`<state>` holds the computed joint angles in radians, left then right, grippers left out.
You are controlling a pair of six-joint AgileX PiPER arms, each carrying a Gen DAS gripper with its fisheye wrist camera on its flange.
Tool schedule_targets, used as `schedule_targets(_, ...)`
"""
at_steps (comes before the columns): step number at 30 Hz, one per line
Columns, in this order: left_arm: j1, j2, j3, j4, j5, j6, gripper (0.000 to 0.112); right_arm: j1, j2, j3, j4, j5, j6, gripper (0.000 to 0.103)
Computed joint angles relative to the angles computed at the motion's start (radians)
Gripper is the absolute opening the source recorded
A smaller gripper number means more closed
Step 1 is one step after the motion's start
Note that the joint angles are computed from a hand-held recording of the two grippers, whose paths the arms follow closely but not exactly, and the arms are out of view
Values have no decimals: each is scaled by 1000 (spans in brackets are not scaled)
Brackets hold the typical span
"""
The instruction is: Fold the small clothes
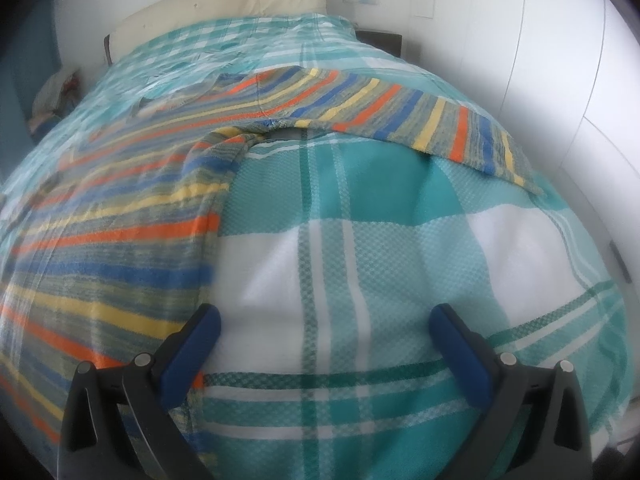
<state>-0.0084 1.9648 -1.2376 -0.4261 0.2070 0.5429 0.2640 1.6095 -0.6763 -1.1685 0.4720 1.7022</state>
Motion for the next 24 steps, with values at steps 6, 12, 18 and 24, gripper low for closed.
schedule_targets(6, -7, 4, -1, 81, -8, -79, 102, 7, 6, -10, 26, 20, -24, 103)
schedule_targets(12, -13, 4, 4, 109, -27, -91, 102, 28, -13, -7, 22, 43, -25, 103)
schedule_targets(18, -9, -3, 8, 70, -25, -59, 102, 125, -75, -51, 112, 192, -98, 103)
schedule_targets(24, -3, -5, 8, 32, -22, -20, 102, 295, -86, -208, 182, 485, -238, 103)
